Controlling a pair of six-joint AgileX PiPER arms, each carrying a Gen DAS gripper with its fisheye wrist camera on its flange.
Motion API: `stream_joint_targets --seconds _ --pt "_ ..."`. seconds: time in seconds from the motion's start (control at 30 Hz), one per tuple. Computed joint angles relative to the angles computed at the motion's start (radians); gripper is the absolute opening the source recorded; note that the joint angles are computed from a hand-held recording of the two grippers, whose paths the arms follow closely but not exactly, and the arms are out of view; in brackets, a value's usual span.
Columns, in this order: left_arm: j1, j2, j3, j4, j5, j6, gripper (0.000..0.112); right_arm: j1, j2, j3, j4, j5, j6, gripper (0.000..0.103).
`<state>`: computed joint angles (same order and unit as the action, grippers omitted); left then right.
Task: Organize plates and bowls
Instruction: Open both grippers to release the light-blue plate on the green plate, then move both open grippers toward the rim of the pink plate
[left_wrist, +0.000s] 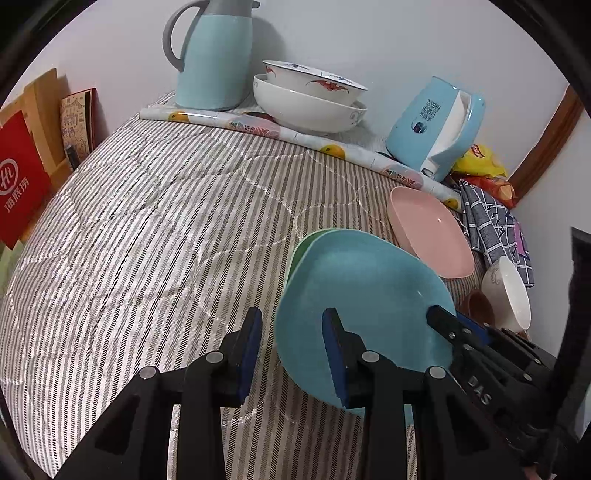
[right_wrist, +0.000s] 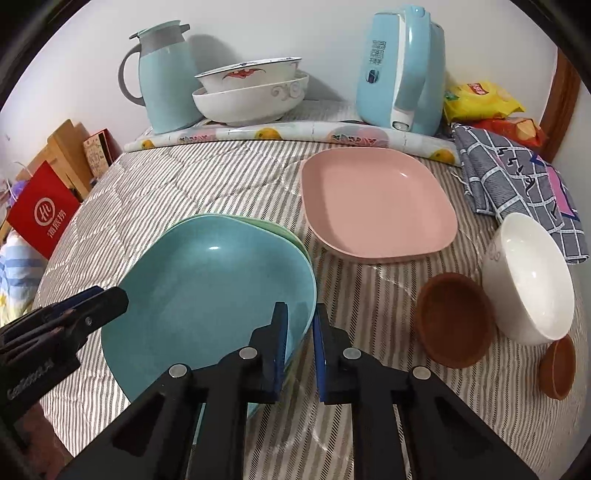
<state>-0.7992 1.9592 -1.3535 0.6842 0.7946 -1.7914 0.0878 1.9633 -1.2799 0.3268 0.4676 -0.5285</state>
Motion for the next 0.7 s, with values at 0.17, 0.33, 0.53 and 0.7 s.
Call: stream_joint_targets --seconds 0.17,0.33,0.53,0.7 --pt "0.003 0.003 0.002 0.005 -0.006 -0.002 0.032 0.01 0.033 -0.035 -0.025 -0.017 0.037 0.014" --pt "0.011 0.005 0.008 0.012 -0.028 -0.007 0.032 0.006 0.02 -0.034 0.013 -0.026 -0.007 0.018" --pt "0.016 0.018 -0.02 0.007 -0.026 0.014 0.032 -0.006 -0.008 -0.019 0.013 -0.014 -0.024 0.026" --pt "0.018 0.034 -0.075 0.002 -0.002 0.05 0.032 -0.042 -0.033 -0.02 0.032 0.001 -0.055 0.041"
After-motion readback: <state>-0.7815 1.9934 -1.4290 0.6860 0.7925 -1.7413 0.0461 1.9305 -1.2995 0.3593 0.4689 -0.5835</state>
